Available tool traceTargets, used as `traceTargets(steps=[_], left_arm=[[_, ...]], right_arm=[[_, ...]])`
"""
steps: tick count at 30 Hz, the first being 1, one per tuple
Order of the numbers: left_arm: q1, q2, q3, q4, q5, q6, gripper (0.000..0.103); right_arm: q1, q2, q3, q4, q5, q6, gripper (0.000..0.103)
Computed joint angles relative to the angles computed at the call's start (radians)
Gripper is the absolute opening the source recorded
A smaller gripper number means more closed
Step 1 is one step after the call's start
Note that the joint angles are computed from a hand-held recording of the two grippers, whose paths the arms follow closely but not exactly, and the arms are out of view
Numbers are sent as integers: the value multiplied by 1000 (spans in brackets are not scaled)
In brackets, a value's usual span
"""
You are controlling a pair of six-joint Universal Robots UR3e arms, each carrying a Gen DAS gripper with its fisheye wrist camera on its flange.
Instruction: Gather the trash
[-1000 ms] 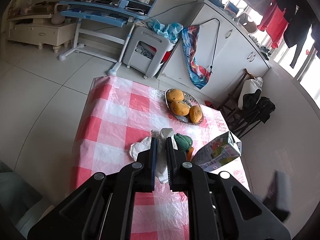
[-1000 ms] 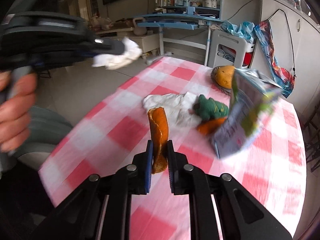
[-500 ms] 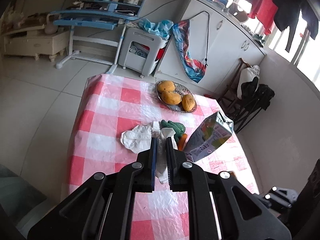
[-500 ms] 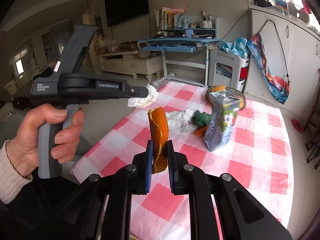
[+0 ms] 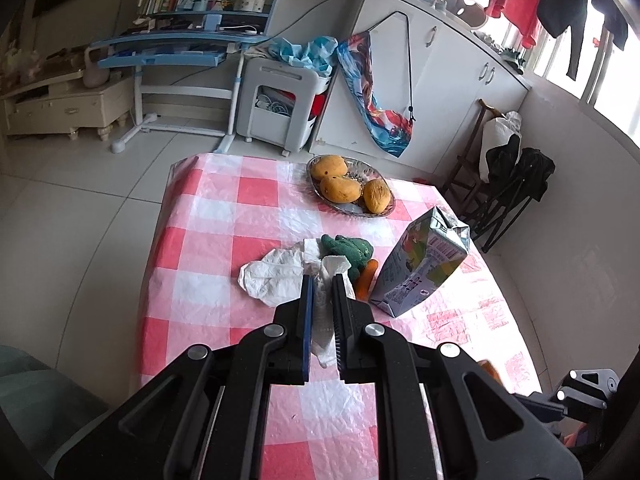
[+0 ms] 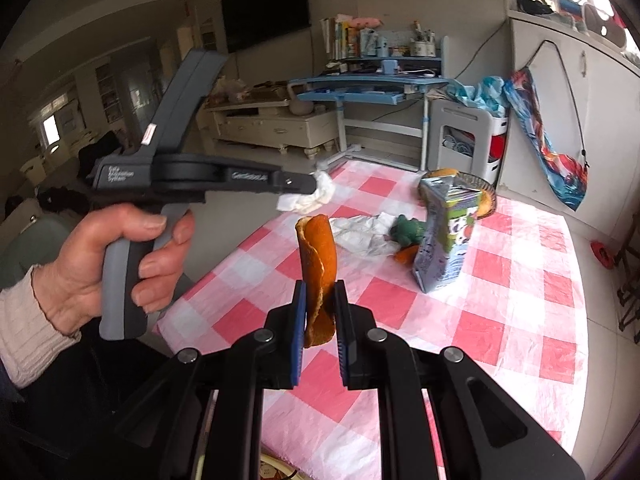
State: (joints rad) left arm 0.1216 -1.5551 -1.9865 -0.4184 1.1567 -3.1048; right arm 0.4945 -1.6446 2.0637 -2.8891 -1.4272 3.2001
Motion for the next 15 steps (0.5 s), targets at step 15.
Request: traceTargets(steps=[15], left_arm=[[-10,-1,4,1,13,-3,10]], right_arm=[[9,9,2,8,23,-10,14]])
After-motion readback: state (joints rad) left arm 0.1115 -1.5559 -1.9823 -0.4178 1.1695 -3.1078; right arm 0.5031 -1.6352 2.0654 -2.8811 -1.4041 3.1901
